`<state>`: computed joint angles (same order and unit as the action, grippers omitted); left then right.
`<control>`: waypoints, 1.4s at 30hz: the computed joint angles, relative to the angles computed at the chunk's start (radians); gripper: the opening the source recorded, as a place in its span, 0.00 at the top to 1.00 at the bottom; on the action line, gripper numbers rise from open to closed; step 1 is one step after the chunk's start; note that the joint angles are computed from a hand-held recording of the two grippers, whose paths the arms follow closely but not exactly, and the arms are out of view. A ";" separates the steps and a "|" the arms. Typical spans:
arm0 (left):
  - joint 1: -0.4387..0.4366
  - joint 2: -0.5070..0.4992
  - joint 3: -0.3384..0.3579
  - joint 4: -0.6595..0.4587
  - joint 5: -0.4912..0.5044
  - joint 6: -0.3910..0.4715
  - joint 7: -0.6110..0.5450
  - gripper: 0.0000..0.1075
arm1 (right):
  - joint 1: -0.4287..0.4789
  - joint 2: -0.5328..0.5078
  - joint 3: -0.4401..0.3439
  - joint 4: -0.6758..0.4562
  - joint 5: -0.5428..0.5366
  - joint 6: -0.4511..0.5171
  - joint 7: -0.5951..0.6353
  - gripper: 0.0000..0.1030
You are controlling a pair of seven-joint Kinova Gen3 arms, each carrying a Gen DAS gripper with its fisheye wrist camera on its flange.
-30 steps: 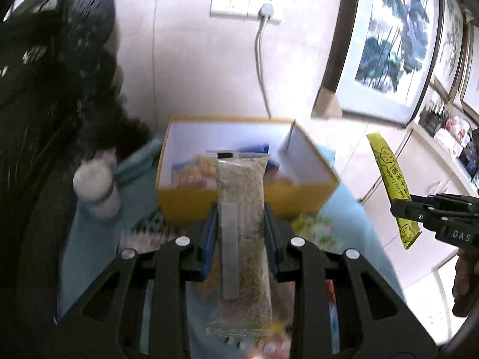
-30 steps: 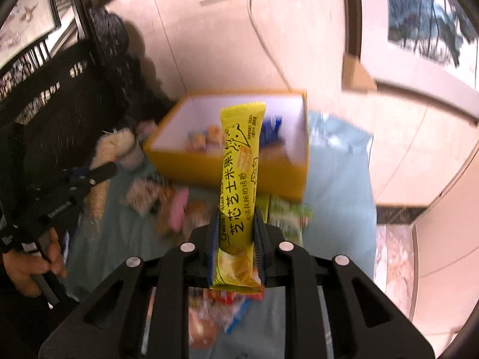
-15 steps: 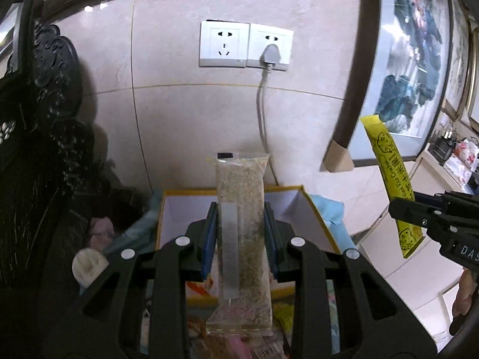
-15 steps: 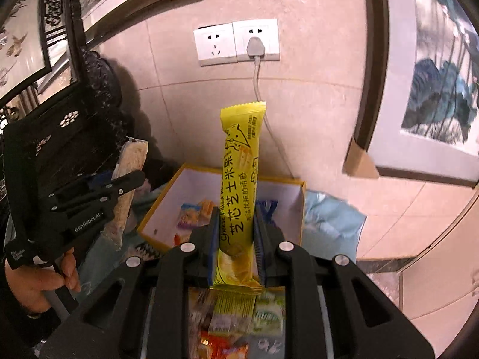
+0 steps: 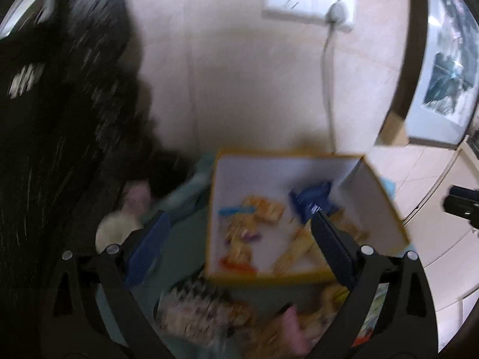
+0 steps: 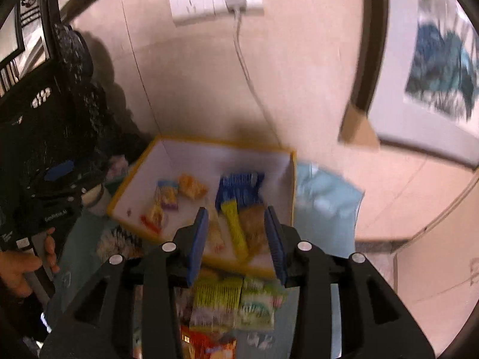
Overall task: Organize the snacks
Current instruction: 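Grasp the white bun bag with the left tool while the right tool grasps the red biscuit pack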
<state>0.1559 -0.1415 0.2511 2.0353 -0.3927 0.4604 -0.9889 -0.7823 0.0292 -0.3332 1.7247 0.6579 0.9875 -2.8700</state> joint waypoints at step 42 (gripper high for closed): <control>0.029 0.097 -0.201 0.421 -0.427 -0.337 0.368 0.61 | -0.233 0.117 0.033 0.315 -0.179 -0.315 -0.267 0.57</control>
